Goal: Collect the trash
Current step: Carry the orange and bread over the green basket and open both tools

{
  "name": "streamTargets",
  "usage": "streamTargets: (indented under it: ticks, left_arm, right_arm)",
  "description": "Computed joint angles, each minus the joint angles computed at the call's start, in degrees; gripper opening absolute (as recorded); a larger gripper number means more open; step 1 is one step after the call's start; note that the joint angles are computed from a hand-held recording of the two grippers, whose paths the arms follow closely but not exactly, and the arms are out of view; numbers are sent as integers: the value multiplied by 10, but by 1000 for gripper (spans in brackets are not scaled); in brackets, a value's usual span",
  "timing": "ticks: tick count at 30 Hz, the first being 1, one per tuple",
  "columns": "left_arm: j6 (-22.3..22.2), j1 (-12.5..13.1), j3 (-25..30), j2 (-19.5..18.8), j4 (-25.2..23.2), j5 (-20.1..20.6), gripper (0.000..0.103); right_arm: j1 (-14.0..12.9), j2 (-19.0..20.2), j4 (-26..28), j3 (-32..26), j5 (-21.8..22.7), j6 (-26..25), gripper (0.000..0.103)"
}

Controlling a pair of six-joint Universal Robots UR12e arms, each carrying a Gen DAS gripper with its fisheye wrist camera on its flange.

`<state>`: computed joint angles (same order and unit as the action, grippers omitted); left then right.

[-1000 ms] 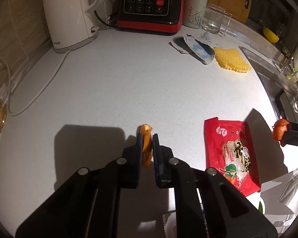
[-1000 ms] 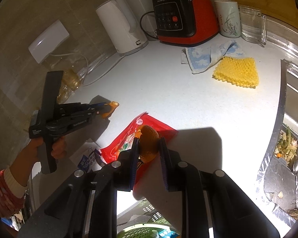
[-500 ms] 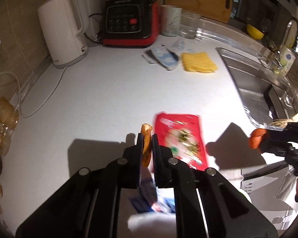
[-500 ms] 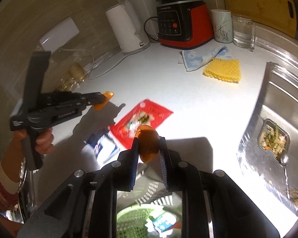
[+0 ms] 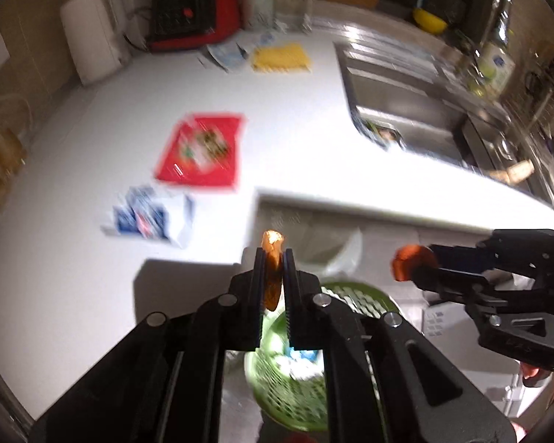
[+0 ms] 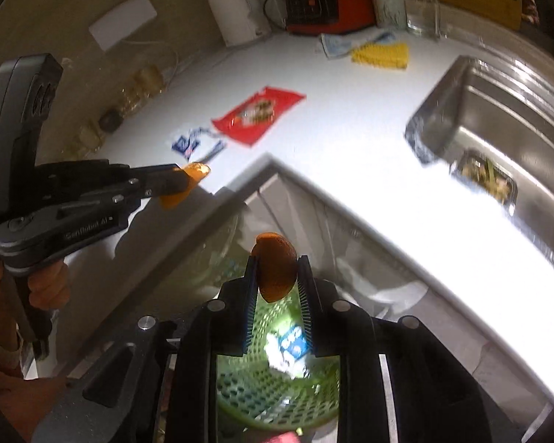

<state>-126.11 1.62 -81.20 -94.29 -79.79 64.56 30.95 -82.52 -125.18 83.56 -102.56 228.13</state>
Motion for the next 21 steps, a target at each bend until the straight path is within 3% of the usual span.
streamTargets:
  ticks: [9, 18, 21]
  left_arm:
    - [16, 10, -81, 55, -13, 26, 9]
    - [10, 10, -110, 70, -15, 52, 9]
    - [6, 9, -112, 71, -19, 60, 18]
  right_arm:
    - [29, -7, 33, 19, 20, 15, 23]
    - [40, -12, 39, 31, 26, 16, 23]
    - [40, -15, 39, 34, 25, 15, 23]
